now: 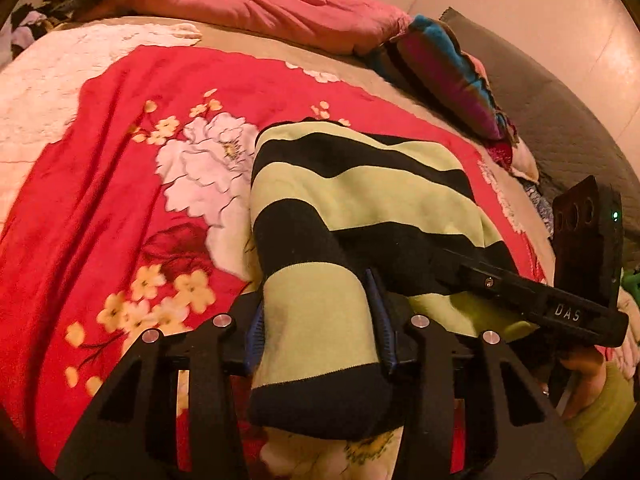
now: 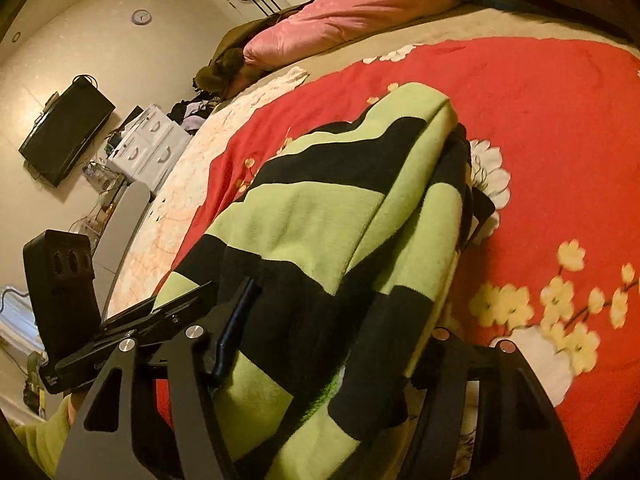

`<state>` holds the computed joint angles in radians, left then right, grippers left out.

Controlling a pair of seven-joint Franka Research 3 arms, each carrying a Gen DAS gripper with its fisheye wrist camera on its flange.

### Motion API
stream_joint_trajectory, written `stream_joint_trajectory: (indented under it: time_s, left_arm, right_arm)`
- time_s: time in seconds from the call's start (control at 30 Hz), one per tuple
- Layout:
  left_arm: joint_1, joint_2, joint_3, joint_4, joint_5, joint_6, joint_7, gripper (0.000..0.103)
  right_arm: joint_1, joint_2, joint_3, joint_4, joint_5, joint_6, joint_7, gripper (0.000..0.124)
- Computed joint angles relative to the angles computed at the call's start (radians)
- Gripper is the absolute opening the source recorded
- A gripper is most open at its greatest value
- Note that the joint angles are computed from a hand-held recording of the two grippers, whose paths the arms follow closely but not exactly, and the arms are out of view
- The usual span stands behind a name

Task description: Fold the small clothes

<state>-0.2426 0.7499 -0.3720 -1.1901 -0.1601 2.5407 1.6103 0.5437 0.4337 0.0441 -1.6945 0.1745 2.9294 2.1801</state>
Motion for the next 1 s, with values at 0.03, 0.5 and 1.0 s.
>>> stream_joint_trajectory:
  time_s: [0.03, 0.5, 1.0]
  left_arm:
    - [0.002, -0.012, 0.002, -0.018, 0.003, 0.001, 0.002, 0.036]
    - [-0.001, -0.046, 0.026, -0.093, 0.047, 0.004, -0.027, 0.042]
    - [-0.007, -0.062, 0.039, -0.119, 0.085, 0.004, -0.057, 0.054]
  right_arm:
    - [0.008, -0.001, -0.005, -0.002, -0.002, -0.002, 0.011, 0.061]
    - [0.100, -0.020, -0.106, -0.012, -0.170, -0.128, 0.270, 0.078]
    - [0.059, -0.030, -0.065, 0.018, -0.295, -0.249, 0.394, 0.088]
